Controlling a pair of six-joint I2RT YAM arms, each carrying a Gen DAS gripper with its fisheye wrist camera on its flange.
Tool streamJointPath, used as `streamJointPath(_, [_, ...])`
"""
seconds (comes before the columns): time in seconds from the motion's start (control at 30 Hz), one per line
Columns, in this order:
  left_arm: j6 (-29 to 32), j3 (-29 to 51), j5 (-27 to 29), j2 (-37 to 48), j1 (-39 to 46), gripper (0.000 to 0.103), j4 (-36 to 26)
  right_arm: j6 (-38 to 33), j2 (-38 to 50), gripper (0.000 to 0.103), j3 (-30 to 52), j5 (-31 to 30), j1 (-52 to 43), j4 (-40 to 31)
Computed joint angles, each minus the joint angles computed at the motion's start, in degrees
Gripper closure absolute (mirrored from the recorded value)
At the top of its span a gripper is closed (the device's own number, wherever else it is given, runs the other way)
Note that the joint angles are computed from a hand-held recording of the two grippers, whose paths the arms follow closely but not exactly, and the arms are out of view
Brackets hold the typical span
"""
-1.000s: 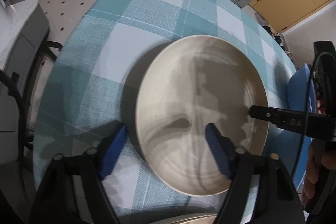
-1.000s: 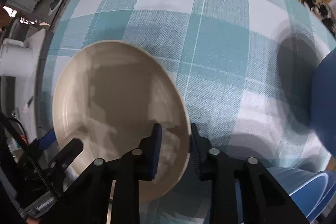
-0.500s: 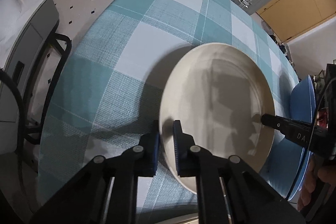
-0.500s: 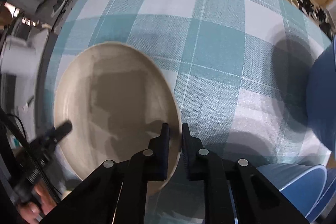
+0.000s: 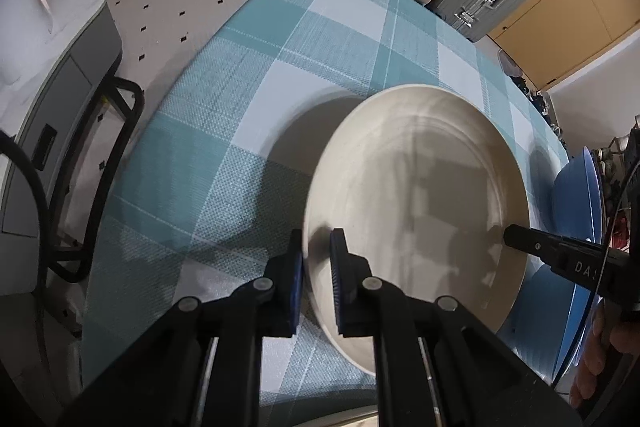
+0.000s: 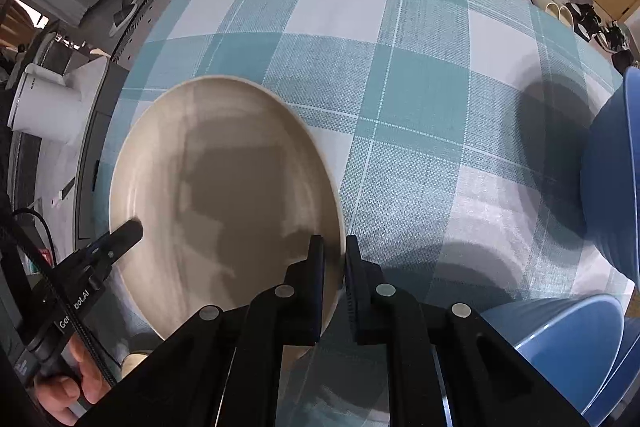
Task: Organize plates and bowls
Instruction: 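Lift the held cream plate with both tools and carry it over the plate stack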
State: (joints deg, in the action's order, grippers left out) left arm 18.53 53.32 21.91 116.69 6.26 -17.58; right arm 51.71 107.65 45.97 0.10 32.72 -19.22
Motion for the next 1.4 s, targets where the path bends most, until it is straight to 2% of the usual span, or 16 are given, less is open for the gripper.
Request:
streamJointPath(0.23, [-0.3, 0.9, -0.4, -1.3, -0.3, 0.093, -2.3, 1.5, -2.6, 0.094, -0.9, 0.9, 1.6, -0.8])
streamJointPath(0.5, [2.0, -2.1, -1.1, -6.9, 0.4, 0.093, -3.6, 5.0, -5.9, 0.094, -1.0, 1.9, 4.3, -3.2])
streamJointPath(0.77, [5.7, -5.1, -0.9, -15.3, 4.0, 0.093, -8.9, 10.9, -11.3, 0.094, -0.8, 4.0, 11.0, -8.0])
streamJointPath(1.17, [14.1, -10.7, -0.9, -31.1, 12.4, 0.092, -19.6, 26.7, -19.3, 0.094, 0.8, 9.2, 26.9, -16.6])
streamJointPath(1.4, [23.3, -15.0, -0.9, -37.4, 19.8, 0.092, -24.8, 39.1, -20.6, 0.094, 2.7, 13.1, 38.8, -20.9])
